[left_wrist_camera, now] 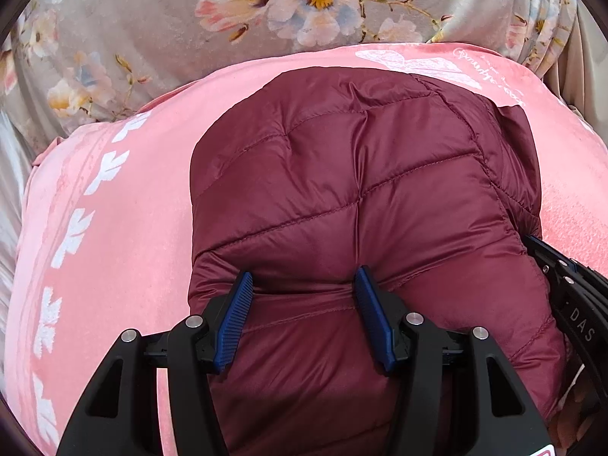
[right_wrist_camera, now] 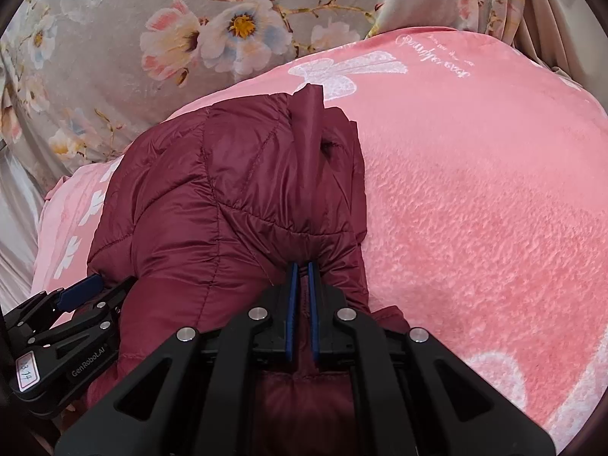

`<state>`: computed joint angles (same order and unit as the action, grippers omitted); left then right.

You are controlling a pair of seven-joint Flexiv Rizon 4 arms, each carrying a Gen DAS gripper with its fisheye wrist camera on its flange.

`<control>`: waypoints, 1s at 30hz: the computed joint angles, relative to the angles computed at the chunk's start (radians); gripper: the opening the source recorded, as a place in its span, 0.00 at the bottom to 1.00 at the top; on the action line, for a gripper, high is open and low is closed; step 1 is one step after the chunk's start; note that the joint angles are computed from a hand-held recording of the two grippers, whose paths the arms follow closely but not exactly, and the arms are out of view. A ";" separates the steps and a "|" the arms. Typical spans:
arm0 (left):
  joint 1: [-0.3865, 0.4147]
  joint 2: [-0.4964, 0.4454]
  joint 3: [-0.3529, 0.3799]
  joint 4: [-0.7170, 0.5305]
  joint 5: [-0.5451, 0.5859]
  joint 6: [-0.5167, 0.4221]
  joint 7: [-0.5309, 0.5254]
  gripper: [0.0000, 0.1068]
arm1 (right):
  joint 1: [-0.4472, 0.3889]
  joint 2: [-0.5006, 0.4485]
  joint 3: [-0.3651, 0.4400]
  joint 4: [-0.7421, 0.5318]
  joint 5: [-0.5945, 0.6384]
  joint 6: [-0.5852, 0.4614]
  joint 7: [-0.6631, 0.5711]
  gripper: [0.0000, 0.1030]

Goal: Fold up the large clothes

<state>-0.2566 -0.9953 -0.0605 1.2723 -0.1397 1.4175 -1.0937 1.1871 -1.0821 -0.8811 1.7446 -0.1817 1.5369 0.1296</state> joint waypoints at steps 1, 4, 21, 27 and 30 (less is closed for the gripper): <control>-0.002 -0.002 0.002 -0.001 0.002 0.006 -0.001 0.51 | -0.002 -0.002 0.001 0.002 0.004 0.013 0.002 0.04; -0.007 -0.007 0.008 -0.001 0.007 0.022 -0.004 0.51 | -0.003 -0.011 0.000 0.011 0.031 0.050 -0.001 0.04; 0.210 0.069 -0.196 0.042 -0.248 -0.319 0.049 0.75 | -0.035 0.078 0.120 0.110 0.326 0.277 -0.107 0.55; 0.266 -0.005 -0.234 -0.071 -0.422 -0.611 -0.003 0.75 | -0.204 0.066 0.342 0.029 0.393 0.472 -0.176 0.59; 0.268 -0.015 -0.238 -0.078 -0.458 -0.631 0.024 0.76 | -0.237 0.060 0.390 -0.006 0.407 0.505 -0.210 0.61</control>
<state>0.0116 -1.0099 -0.2981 1.1944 -0.5973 0.7863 -1.0698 0.9497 -1.0223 -0.4914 1.7387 0.2251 2.0418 -0.0807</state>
